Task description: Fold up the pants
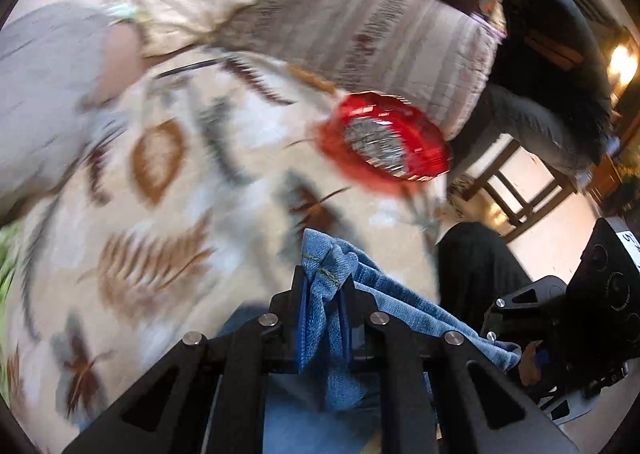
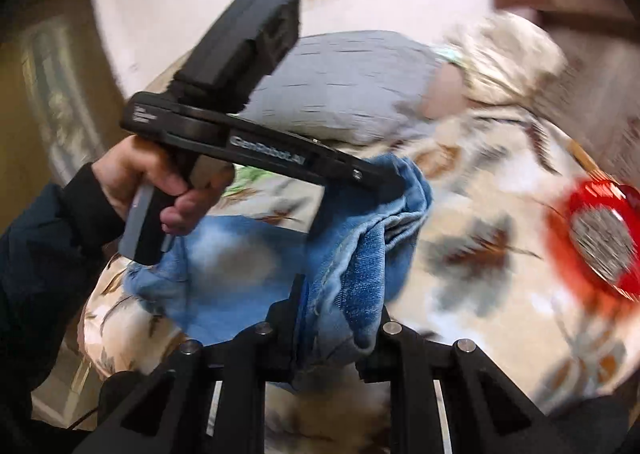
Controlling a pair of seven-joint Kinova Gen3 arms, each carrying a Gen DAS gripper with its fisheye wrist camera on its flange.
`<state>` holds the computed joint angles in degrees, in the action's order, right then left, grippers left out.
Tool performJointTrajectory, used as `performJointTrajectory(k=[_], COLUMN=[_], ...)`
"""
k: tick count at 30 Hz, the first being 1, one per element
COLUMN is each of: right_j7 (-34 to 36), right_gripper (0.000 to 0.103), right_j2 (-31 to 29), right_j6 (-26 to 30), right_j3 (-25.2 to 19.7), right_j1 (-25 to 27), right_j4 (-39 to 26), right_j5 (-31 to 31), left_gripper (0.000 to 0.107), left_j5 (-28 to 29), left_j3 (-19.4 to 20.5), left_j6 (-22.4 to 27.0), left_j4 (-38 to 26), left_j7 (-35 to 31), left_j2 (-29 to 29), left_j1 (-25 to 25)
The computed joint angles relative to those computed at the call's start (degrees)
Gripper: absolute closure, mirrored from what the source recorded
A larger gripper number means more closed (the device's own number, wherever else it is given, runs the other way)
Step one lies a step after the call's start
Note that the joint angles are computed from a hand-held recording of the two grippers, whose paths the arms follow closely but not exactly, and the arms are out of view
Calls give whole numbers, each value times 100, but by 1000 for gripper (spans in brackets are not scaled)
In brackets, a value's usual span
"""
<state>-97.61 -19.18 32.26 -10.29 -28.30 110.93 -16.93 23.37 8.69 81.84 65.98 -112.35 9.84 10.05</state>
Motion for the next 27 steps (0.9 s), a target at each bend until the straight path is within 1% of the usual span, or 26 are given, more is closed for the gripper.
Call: performJointTrajectory(k=[1, 2, 3, 4, 5, 6, 7, 8, 9, 10, 11, 12, 13, 14, 15, 16, 17, 18, 19, 20, 21, 22, 23, 25, 26, 27], right_j7=[-57, -75, -182, -374, -607, -840, -1073, -1304, -1441, -1486, -1436, -1294, -1061, -828, -595, -362, -129, 104, 337, 570, 803, 1036, 1269, 1735, 1968, 2201], right_gripper=[82, 82, 82, 82, 82, 82, 82, 79, 78, 68, 65, 60, 38, 25, 24, 24, 24, 24, 23, 19, 18, 18, 18, 18, 18, 18], right_j2=[158, 302, 490, 710, 903, 1120, 1380, 1639, 1905, 2095, 2179, 2158, 2086, 2058, 1963, 1878, 1746, 1586, 1407, 1214, 1070, 944, 892, 780, 787, 901], right_j6=[-78, -165, -279, -394, -460, -531, -509, -393, -185, 9, 109, 117, 159, 294, 465, 542, 649, 739, 834, 915, 1010, 1123, 1223, 1507, 1638, 1844], right_j3=[-124, -156, -159, -267, -423, -591, -845, -993, -1034, -973, -970, -1050, -1038, -981, -895, -744, -486, -230, -53, 212, 478, 743, 1009, 1540, 1805, 2071], right_j1=[-52, -210, -418, -545, -567, -588, -503, -504, -591, -716, -736, -649, -613, -613, -616, -694, -856, -1017, -1071, -1180, -1265, -1347, -1406, -1467, -1466, -1478], right_j4=[-81, -124, -185, -268, -344, -403, -510, -646, -789, -888, -929, -944, -932, -989, -1030, -1026, -1011, -969, -928, -858, -813, -787, -783, -811, -836, -945], right_j5=[36, 24, 105, 279, 456, 689, 922, 1155, 1366, 1485, 1510, 1468, 1333, 1132, 950, 752, 554, 389, 221, 65, -70, -219, -377, -720, -918, -1150], left_gripper=[93, 93, 93, 93, 93, 93, 93, 92, 91, 86, 85, 83, 75, 58, 49, 37, 31, 30, 28, 26, 26, 26, 26, 26, 26, 26], left_j5=[59, 90, 149, 195, 181, 74, -126, -305, -485, -571, -564, -551, -630, -803, -975, -1115, -1193, -1306, -1479, -1662, -1870, -2103, -2266, -2577, -2707, -2887], left_j3=[-106, -155, -310, -385, -460, -477, -565, -566, -671, -699, -631, -594, -624, -589, -568, -531, -600, -562, -419, -351, -275, -92, -15, -8, 38, 176], left_j6=[-17, -78, -95, -155, -227, -282, -377, -459, -594, -675, -776, -849, -918, -988, -1044, -1076, -1103, -1086, -1027, -944, -821, -625, -443, 23, 256, 489], left_j4=[244, 446, 711, 939, 1163, 1349, 1562, 1721, 1924, 2065, 2205, 2267, 2293, 2295, 2293, 2290, 2294, 2273, 2233, 2179, 2114, 2028, 1939, 1723, 1642, 1583], left_j7=[-122, -185, -294, -391, -458, -433, -378, -323, -241, -197, -158, -137, -26, 171, 371, 604, 782, 1015, 1248, 1481, 1714, 1922, 2038, 2328, 2420, 2591], left_j2=[-148, -239, -355, -436, -496, -534, -545, -549, -551, -593, -664, -727, -839, -952, -1087, -1272, -1413, -1570, -1702, -1826, -1938, -2045, -2127, -2263, -2311, -2397], left_j1=[-172, -294, -445, -573, -670, -773, -770, -802, -727, -734, -847, -903, -852, -802, -765, -768, -717, -737, -843, -842, -796, -840, -823, -557, -520, -507])
